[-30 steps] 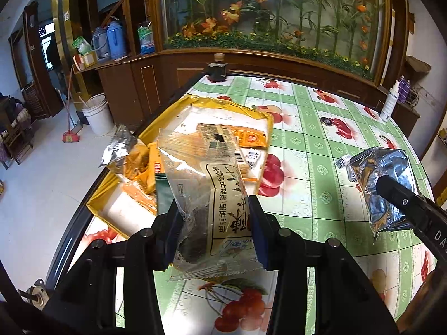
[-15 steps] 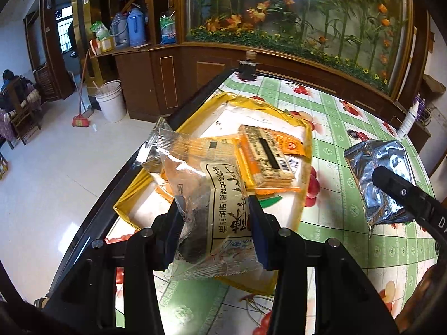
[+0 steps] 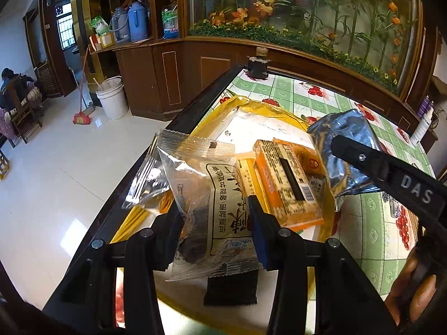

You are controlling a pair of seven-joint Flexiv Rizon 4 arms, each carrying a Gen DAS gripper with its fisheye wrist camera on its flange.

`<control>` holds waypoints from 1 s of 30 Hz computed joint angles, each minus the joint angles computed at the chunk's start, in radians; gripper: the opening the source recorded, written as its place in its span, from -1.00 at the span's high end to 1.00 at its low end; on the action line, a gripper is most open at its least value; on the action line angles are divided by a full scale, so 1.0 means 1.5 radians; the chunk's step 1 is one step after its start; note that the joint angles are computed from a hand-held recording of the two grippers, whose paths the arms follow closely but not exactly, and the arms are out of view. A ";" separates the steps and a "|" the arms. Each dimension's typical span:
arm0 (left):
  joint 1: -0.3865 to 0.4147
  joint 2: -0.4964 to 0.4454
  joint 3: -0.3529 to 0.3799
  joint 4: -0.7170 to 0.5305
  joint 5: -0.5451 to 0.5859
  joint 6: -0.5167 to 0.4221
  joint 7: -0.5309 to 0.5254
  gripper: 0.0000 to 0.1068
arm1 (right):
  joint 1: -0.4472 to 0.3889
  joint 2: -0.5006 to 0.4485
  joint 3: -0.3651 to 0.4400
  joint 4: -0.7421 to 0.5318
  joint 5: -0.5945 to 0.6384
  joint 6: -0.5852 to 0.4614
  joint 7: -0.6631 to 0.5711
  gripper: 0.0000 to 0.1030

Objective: Organize snacks
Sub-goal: 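Lower both bags into the yellow tray and open both tools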

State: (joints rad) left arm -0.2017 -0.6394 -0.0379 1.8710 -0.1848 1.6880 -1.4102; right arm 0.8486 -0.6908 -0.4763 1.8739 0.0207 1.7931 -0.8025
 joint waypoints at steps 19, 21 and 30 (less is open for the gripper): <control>0.030 -0.027 -0.027 -0.033 -0.002 -0.006 0.006 -0.05 | -0.061 -0.073 0.018 -0.103 -0.134 -0.078 0.045 0.08; 0.020 -0.023 -0.018 -0.028 0.001 0.002 0.005 -0.11 | -0.049 -0.070 0.004 -0.090 -0.130 -0.066 0.050 -0.23; 0.026 0.005 -0.030 0.012 0.005 0.043 -0.001 -0.26 | 0.005 -0.036 -0.045 -0.025 -0.073 -0.026 0.040 -0.39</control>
